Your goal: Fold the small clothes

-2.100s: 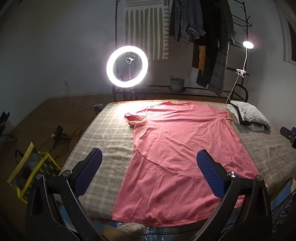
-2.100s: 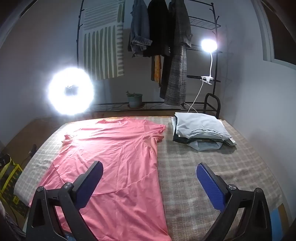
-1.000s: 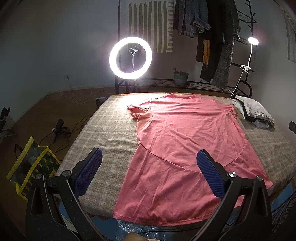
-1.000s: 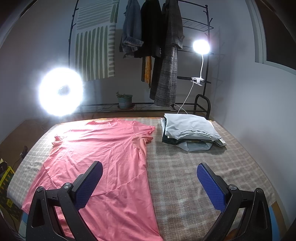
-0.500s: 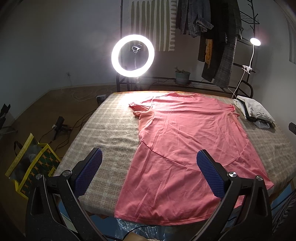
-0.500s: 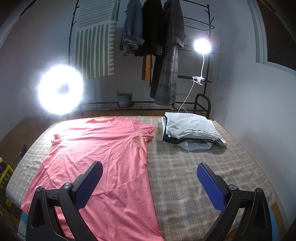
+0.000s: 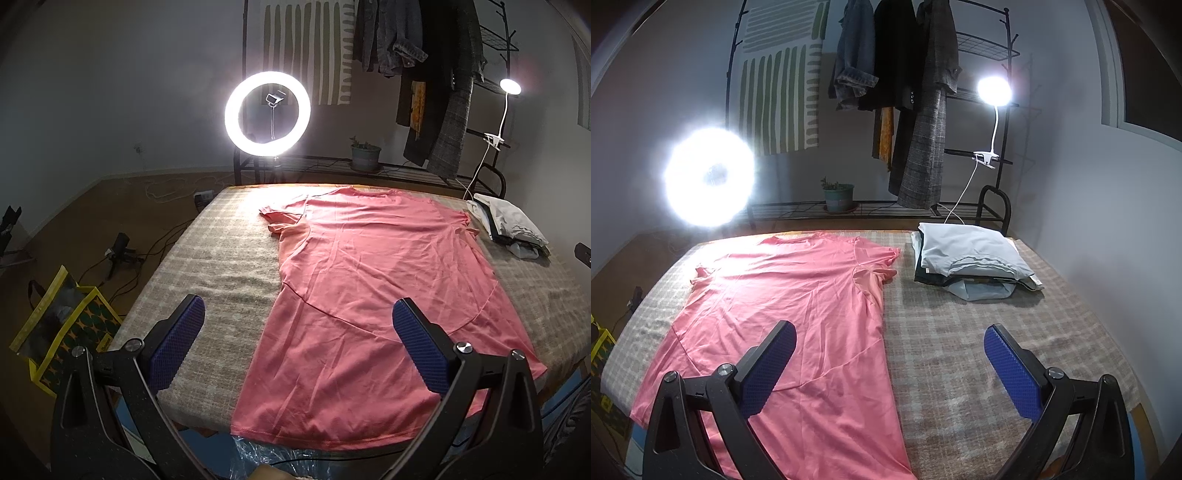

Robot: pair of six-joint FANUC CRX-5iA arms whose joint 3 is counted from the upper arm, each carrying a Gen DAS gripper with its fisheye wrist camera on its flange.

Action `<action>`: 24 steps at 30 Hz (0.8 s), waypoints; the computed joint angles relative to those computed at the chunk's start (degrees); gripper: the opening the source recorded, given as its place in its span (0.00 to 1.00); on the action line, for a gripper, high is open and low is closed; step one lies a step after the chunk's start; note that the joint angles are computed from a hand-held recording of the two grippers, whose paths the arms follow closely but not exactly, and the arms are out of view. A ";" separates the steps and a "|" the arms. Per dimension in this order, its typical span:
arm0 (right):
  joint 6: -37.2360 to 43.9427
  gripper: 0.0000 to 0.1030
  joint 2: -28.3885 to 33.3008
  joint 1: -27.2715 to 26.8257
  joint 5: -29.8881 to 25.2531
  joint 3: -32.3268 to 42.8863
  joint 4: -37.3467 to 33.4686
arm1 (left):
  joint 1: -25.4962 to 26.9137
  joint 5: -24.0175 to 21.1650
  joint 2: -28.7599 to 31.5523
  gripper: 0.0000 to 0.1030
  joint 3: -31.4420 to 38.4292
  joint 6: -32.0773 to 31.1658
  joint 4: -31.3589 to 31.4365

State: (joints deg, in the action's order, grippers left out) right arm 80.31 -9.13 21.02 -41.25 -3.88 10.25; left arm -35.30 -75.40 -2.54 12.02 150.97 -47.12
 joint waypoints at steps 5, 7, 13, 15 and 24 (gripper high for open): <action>-0.47 1.00 0.13 0.26 0.51 0.45 0.46 | -1.67 -0.61 -0.56 1.00 0.01 1.08 -2.34; 0.20 1.00 0.35 0.46 0.35 1.27 -0.25 | -1.68 -0.48 -1.12 1.00 -0.31 1.33 -2.11; 7.89 1.00 2.25 0.05 -2.91 7.15 -8.36 | -1.33 -0.80 -3.06 0.98 -1.36 2.82 -1.21; 10.83 1.00 3.27 0.03 -4.30 9.49 -10.98 | -0.57 -0.67 -3.54 0.96 -2.13 2.75 -0.29; 20.62 0.99 12.65 0.88 -15.95 25.83 -23.12 | 11.60 8.55 -8.84 0.73 -14.11 -0.84 16.09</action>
